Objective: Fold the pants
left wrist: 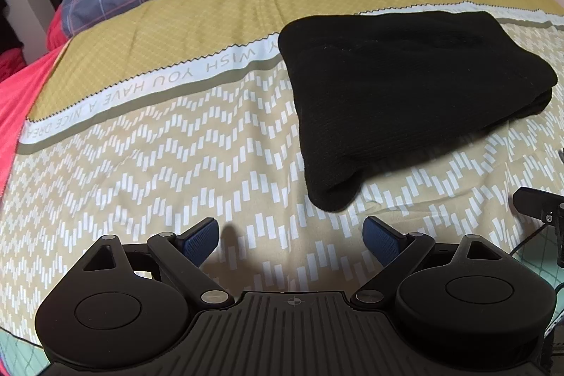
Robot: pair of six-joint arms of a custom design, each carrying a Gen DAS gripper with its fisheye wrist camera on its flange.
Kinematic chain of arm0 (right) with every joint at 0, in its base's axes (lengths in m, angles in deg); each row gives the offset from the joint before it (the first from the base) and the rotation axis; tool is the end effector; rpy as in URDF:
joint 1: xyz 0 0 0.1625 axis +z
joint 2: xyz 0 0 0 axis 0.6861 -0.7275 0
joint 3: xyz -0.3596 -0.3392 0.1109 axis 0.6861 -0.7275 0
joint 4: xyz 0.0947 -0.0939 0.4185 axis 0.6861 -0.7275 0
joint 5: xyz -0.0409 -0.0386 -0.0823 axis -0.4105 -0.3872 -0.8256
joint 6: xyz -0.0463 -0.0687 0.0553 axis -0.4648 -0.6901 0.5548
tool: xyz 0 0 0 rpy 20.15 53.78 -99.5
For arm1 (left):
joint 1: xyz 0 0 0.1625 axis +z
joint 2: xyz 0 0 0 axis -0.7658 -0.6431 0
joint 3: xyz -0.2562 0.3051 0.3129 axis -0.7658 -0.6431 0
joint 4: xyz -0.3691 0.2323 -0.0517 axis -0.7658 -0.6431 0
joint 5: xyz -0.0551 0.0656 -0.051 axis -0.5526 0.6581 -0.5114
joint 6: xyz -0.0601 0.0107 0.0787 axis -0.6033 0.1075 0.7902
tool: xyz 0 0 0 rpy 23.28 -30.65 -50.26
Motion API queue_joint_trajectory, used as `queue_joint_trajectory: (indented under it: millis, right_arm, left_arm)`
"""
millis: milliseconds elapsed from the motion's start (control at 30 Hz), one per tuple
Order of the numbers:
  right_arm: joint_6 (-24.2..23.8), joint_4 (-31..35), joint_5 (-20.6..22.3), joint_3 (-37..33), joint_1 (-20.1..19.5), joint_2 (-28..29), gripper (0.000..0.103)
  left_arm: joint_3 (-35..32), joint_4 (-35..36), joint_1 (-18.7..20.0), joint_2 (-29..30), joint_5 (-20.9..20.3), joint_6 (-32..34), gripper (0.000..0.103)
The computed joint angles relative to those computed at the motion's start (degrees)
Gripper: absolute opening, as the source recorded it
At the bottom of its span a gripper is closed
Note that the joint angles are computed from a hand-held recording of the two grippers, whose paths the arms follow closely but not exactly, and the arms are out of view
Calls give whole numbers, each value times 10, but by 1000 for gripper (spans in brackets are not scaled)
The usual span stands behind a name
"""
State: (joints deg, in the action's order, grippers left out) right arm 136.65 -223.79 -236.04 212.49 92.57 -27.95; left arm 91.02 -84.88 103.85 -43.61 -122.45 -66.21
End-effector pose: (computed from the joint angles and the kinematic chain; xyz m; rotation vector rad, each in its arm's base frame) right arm 0.3454 -0.2764 0.0085 -0.2063 -2.0955 0.9887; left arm -0.0970 -0.4544 0.2532 1.2269 2.2329 -0.2351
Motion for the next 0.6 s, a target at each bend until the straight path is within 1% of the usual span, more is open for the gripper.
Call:
queue_joint_trajectory:
  millis: [600]
  right_arm:
    - [-34, -14, 5, -6, -6, 5, 102]
  left_arm:
    - [-3, 1, 2, 3, -1, 4, 103]
